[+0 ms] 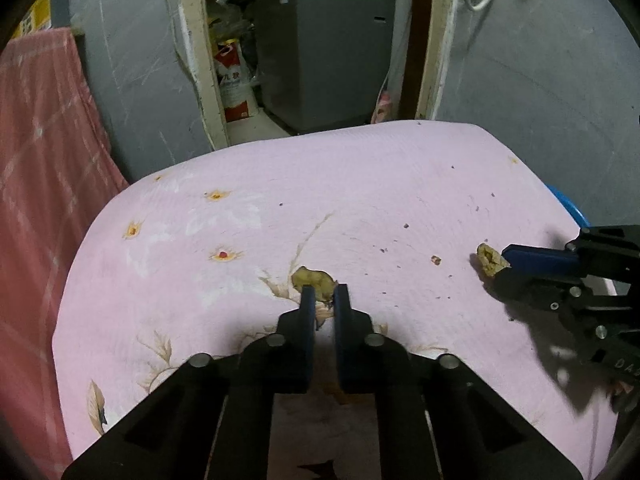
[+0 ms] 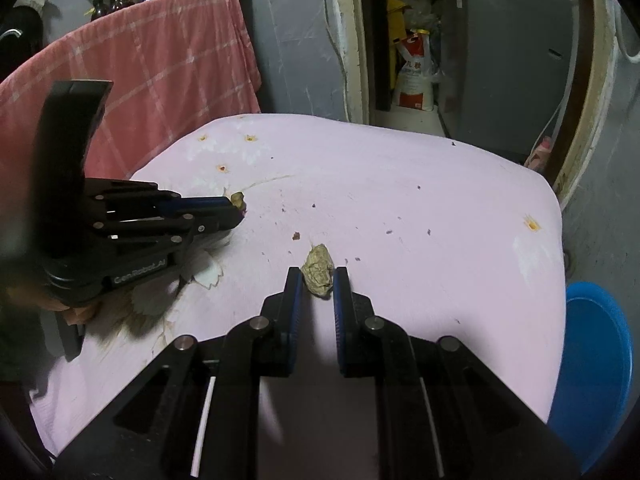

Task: Collect trash
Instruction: 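Close the left tool on the brown nut shell while the right tool grasps a small shell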

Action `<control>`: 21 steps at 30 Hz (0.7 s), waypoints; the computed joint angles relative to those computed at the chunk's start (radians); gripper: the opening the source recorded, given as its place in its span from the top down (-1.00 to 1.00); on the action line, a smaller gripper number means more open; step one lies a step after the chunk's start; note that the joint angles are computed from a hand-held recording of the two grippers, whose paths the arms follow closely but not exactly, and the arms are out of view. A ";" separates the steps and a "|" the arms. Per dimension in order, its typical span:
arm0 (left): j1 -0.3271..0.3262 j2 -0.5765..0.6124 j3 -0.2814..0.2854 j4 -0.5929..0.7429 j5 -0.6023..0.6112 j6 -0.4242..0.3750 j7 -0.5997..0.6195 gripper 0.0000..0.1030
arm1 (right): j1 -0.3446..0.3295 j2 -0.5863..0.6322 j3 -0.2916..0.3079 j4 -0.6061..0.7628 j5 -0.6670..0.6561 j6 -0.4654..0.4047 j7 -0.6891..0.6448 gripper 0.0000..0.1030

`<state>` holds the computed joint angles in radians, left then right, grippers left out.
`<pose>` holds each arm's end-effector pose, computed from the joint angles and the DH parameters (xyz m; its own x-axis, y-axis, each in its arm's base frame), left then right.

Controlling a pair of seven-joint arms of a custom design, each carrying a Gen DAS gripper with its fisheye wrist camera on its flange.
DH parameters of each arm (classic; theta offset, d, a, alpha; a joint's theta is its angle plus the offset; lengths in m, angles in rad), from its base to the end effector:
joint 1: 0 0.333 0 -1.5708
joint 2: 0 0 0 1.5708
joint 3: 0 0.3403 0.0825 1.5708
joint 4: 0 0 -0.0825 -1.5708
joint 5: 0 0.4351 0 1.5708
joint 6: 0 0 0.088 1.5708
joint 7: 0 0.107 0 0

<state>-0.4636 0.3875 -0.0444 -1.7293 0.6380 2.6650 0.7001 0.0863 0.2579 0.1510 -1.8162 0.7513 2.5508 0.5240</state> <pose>0.6466 -0.3755 0.4116 -0.1101 -0.9935 -0.0280 -0.7742 0.1034 -0.6244 0.6967 0.1509 0.4471 0.6941 -0.7125 -0.1028 -0.5811 -0.4703 -0.6641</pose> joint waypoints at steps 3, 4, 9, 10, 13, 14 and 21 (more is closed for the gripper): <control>-0.009 0.001 0.006 0.002 0.015 -0.008 -0.019 0.92 | -0.005 -0.009 -0.001 -0.012 0.013 0.001 -0.003 0.71; -0.007 -0.006 0.008 -0.012 0.019 0.002 -0.028 0.92 | -0.004 -0.011 -0.002 -0.015 0.015 0.002 -0.001 0.71; -0.015 -0.018 0.014 -0.023 0.042 0.014 -0.089 0.90 | -0.008 -0.020 -0.007 -0.028 0.039 0.000 -0.011 0.71; -0.012 -0.020 0.014 -0.024 0.044 0.008 -0.094 0.90 | -0.007 -0.020 -0.008 -0.028 0.041 0.000 -0.012 0.71; -0.006 -0.017 0.006 -0.017 0.041 -0.010 -0.104 0.86 | -0.005 -0.018 -0.010 -0.025 0.043 0.005 -0.015 0.71; -0.006 -0.013 0.004 -0.010 0.042 -0.017 -0.105 0.86 | -0.006 -0.017 -0.010 -0.024 0.045 0.006 -0.017 0.71; -0.002 0.026 0.000 0.059 0.034 -0.086 -0.053 0.37 | -0.012 -0.010 -0.008 -0.019 0.061 -0.004 -0.019 0.70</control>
